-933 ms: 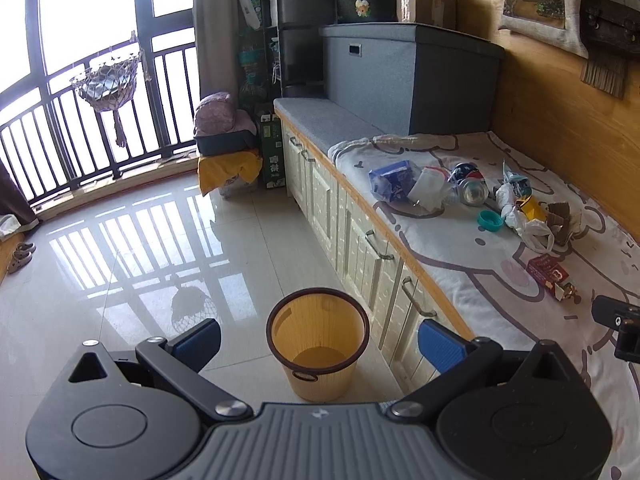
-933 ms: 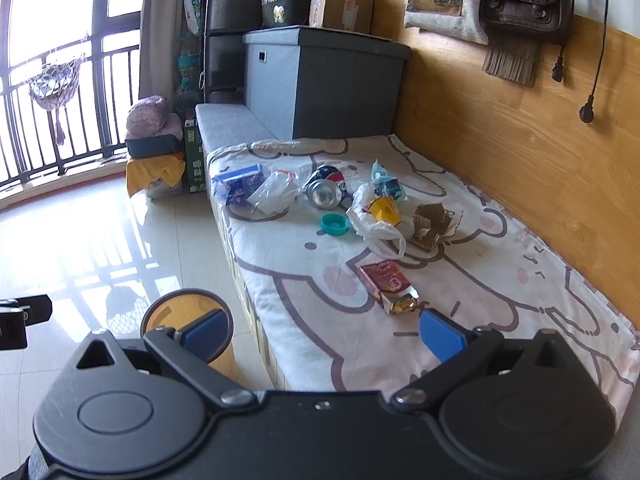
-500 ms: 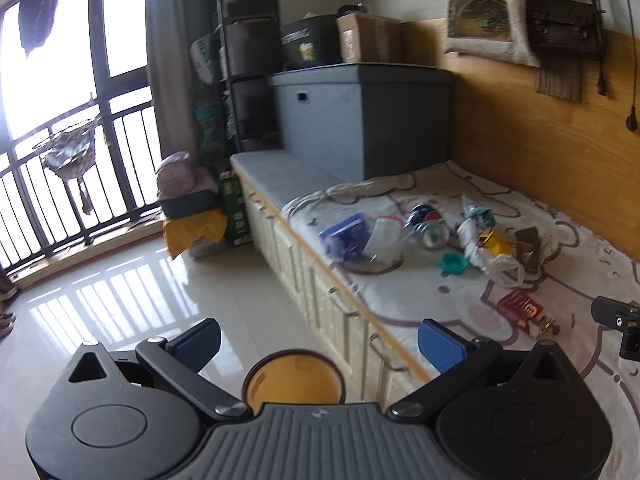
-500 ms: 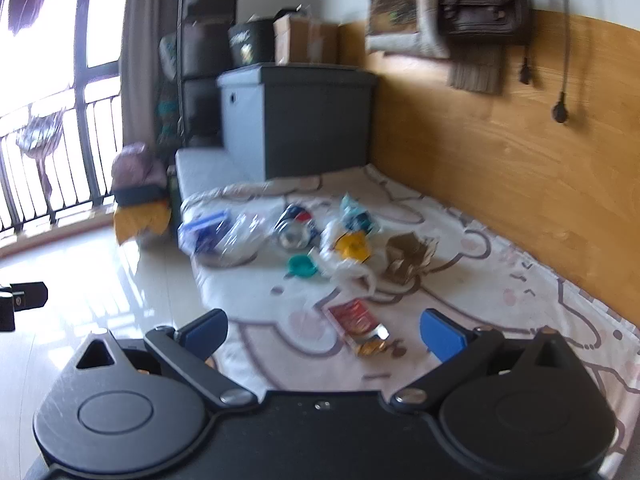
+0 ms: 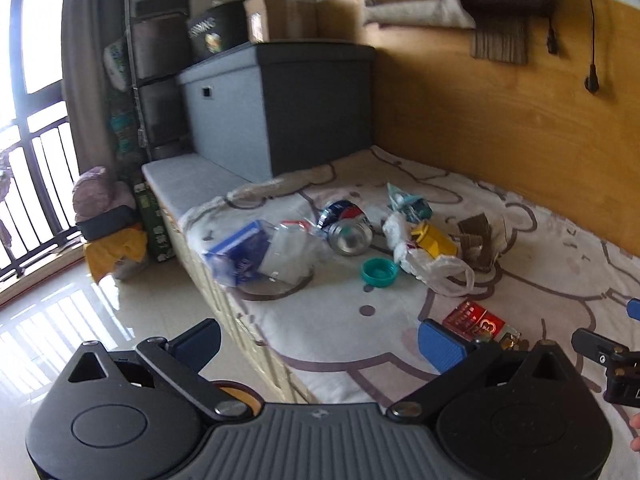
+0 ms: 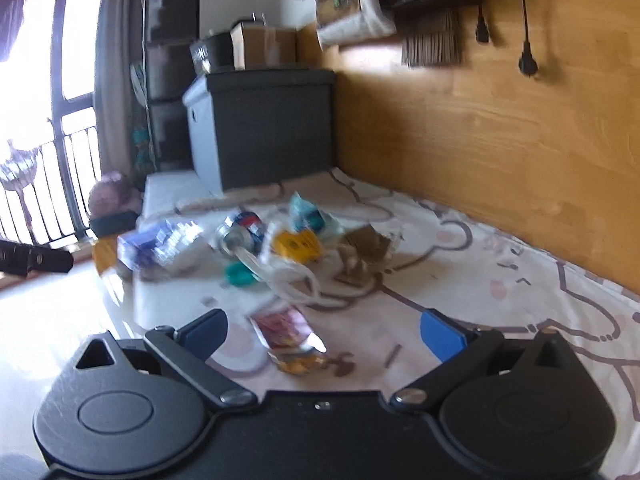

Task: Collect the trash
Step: 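Grasp the red snack wrapper with the right tool while the left tool grasps the teal bottle cap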

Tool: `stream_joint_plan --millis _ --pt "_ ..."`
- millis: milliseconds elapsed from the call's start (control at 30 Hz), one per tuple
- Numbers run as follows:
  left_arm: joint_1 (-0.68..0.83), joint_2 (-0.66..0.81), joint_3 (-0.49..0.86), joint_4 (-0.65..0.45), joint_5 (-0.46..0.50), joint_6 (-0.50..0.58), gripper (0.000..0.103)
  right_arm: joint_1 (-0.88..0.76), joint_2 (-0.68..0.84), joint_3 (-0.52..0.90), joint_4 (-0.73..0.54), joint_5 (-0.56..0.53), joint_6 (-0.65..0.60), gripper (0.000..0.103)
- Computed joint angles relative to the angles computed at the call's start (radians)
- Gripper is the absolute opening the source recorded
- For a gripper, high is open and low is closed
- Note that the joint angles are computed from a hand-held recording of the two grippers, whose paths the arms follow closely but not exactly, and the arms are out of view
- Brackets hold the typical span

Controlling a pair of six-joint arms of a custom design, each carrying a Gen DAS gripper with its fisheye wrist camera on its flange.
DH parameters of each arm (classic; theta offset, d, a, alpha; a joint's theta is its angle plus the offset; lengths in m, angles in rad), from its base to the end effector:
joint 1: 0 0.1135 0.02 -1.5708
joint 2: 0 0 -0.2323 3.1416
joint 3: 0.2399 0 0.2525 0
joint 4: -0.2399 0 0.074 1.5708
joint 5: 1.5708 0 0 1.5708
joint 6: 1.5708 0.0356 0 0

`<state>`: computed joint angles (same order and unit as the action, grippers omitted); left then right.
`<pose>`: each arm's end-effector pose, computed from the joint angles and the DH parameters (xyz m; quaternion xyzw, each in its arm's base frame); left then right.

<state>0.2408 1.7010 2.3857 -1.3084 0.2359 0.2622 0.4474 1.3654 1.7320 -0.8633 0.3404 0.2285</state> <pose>0.2840 0.0612 0.4820 0.0631 0.8831 0.0113 0.4647 0.2528 0.1081 0.4336 -0.0064 0.8512 0.0299 0.5239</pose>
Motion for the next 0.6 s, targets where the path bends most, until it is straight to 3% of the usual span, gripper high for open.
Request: stream_joint_plan --millis 133,267,500,600 --pt "-0.069 0.047 -0.08 0.083 -0.025 0.005 0.103 -0.082 0.027 -0.061 0.044 -0.113 -0.031 0.103" --pt "-0.111 0.133 -0.08 0.118 -0.026 0.005 0.103 -0.124 0.084 -0.077 0.067 -0.198 -0.066 0.103" --pt "-0.157 0.304 -0.027 0.231 0.013 0.04 0.103 -0.12 0.177 -0.096 0.162 -0.234 -0.145 0.102" --pt "-0.177 0.383 0.023 0.288 0.013 0.078 0.103 -0.119 0.226 -0.064 0.17 -0.255 -0.141 0.092"
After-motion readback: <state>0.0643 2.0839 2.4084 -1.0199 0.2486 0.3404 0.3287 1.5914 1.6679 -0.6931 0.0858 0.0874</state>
